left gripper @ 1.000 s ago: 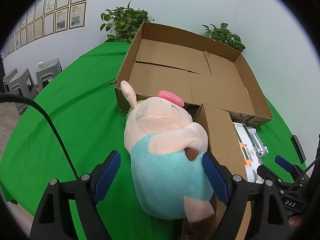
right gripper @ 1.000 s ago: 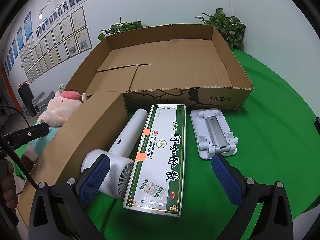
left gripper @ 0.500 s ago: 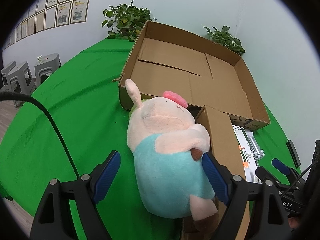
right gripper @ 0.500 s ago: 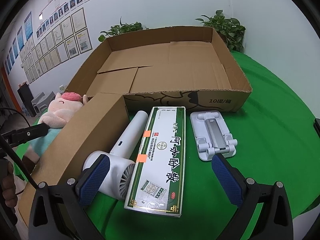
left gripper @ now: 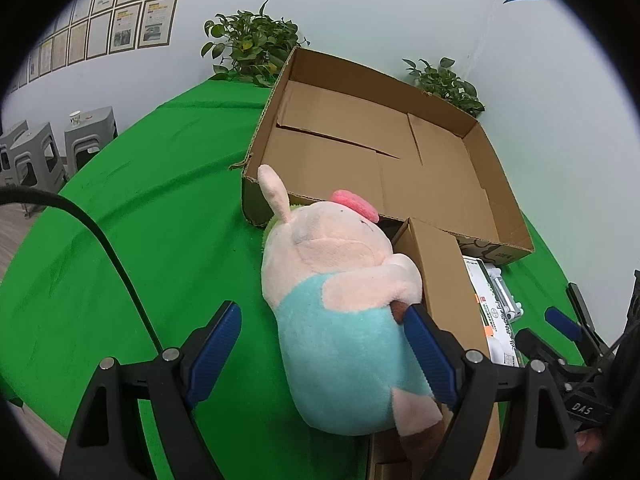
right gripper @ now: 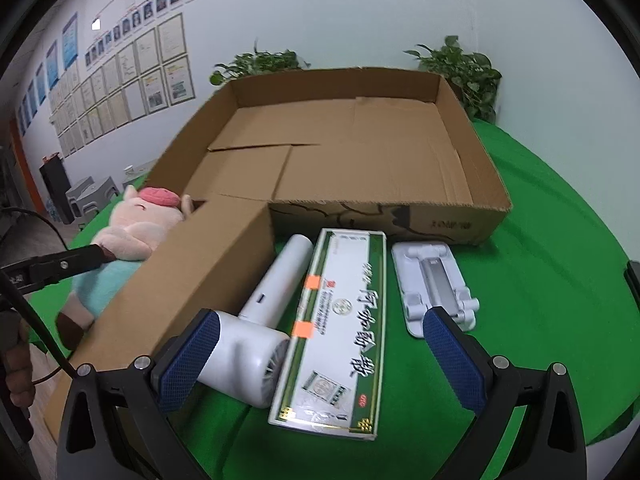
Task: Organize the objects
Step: 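Grasp the pink-and-teal plush pig with the left gripper, then lift the plush pig with the left gripper and carry it over the box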
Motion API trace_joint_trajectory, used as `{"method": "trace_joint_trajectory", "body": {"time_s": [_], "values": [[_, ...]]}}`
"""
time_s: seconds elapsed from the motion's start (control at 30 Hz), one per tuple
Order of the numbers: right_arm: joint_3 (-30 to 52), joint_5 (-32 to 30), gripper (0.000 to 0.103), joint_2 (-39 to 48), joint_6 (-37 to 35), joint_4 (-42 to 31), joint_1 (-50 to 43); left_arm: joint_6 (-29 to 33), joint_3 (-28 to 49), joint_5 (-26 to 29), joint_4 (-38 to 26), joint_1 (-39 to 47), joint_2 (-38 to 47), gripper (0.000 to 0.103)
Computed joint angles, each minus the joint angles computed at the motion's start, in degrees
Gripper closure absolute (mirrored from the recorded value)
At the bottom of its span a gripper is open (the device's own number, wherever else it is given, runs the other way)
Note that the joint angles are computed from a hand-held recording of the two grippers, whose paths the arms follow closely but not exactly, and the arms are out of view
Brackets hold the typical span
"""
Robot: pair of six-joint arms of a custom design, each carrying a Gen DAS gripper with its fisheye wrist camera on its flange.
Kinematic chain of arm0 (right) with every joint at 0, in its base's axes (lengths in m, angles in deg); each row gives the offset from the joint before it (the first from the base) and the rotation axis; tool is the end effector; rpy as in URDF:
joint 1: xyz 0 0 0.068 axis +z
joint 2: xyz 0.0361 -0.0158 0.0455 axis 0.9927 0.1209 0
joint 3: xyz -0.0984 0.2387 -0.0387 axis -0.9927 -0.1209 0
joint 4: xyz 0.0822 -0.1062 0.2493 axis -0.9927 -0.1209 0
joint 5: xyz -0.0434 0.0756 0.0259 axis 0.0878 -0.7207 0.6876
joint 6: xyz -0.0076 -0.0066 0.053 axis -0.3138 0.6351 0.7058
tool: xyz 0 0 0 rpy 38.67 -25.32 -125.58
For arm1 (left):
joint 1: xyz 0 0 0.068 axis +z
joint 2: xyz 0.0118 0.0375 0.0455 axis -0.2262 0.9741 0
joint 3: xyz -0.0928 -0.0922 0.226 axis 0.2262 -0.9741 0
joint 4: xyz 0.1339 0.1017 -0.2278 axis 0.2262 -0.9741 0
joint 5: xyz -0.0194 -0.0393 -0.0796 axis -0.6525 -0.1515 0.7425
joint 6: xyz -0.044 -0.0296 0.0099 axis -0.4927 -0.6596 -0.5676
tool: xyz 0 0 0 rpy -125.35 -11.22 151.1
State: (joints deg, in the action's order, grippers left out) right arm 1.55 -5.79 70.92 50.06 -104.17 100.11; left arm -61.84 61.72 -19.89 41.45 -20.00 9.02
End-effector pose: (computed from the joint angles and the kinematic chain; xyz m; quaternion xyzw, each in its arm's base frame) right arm 0.2497 0.0715 0.2455 -0.0182 0.9049 0.0427 0.4232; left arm 0.2951 -0.0435 0.2629 0.0083 0.9155 -0.1576 0.3700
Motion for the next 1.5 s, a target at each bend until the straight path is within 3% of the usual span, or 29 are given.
{"method": "trace_joint_trajectory", "body": {"time_s": [0.13, 0.27, 0.4, 0.47, 0.53, 0.8, 1.23, 1.5], "values": [[1.07, -4.60, 0.001, -2.37, -4.27, 1.73, 0.23, 0.40, -0.24, 4.44, 0.08, 2.10, 0.75, 0.019], [4.60, -14.01, 0.001, -2.84, -9.92, 2.14, 0.37, 0.27, -0.23, 11.30, 0.45, 4.80, 2.90, 0.019], [11.73, -22.85, 0.001, 1.93, -14.87, -0.15, 0.68, 0.48, -0.68, 18.67, 1.60, 7.18, 5.01, 0.020], [15.64, -23.87, 0.001, 5.64, -16.36, -1.45, 2.15, -0.42, -1.34, 22.10, 2.82, 8.13, 6.18, 0.022], [19.39, -24.55, 0.001, 9.37, -16.66, -2.69, 3.14, -0.81, -1.64, 26.22, 3.95, 8.96, 7.53, 0.030], [36.03, -26.24, 0.001, 27.86, -12.91, -12.45, 7.85, 1.00, -3.40, 27.22, 3.59, 10.50, 4.83, 0.050], [66.61, -31.29, 0.003, 54.72, -2.86, -30.93, 15.78, 10.82, -5.31, 24.08, -5.81, 20.68, -4.31, 0.052], [68.25, -34.08, 0.009, 58.90, 1.40, -31.46, 17.67, 12.04, -6.97, 20.42, -6.33, 20.18, -6.94, 0.053]]}}
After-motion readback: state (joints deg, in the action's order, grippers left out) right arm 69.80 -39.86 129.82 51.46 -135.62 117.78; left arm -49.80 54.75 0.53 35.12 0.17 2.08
